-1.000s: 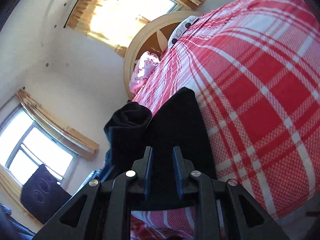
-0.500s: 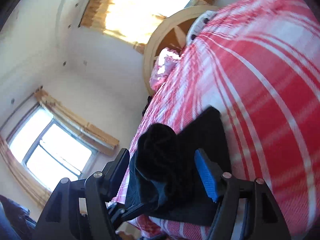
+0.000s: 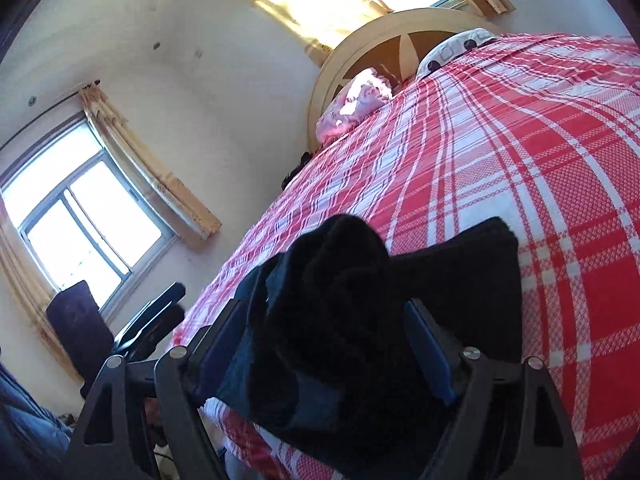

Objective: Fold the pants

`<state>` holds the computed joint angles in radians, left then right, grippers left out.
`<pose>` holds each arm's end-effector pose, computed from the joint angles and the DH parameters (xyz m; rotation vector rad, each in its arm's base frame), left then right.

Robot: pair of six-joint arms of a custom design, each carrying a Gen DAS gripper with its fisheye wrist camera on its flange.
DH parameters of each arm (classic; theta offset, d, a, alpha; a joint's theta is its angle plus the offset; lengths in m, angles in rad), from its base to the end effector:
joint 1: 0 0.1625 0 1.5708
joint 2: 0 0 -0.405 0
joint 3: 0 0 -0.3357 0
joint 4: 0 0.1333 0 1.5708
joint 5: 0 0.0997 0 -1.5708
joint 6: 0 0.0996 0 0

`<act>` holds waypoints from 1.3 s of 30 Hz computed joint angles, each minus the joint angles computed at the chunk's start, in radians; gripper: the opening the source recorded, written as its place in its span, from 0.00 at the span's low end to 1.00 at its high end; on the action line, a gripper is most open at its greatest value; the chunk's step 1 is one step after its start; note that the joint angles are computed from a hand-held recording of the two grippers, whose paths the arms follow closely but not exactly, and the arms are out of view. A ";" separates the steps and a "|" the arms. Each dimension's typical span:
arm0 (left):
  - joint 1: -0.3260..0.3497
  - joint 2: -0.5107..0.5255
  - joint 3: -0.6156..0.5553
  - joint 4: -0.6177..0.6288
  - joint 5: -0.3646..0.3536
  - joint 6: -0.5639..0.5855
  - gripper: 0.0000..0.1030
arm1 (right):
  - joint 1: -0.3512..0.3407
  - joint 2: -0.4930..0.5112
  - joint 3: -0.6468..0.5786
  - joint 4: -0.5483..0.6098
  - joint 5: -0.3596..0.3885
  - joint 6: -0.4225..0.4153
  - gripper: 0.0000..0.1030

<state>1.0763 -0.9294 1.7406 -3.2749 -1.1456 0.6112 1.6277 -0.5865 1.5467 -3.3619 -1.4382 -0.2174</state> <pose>-0.1344 -0.6168 0.2643 1.0691 2.2139 -1.1378 0.1843 -0.6605 0.1187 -0.4670 2.7800 -1.2540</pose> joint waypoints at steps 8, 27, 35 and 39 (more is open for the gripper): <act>0.038 0.015 -0.074 0.029 0.008 -0.088 0.76 | 0.031 0.047 -0.103 0.102 -0.122 -0.084 0.36; 0.021 0.075 -0.119 0.100 0.107 -0.118 0.80 | 0.012 0.002 0.122 -0.263 -0.237 0.016 0.24; -0.006 0.073 -0.117 0.052 0.109 -0.053 0.80 | 0.051 -0.059 0.179 -0.441 -0.333 0.003 0.33; -0.032 0.107 -0.147 0.099 0.052 -0.046 0.80 | 0.127 -0.016 0.082 -0.374 -0.432 -0.229 0.22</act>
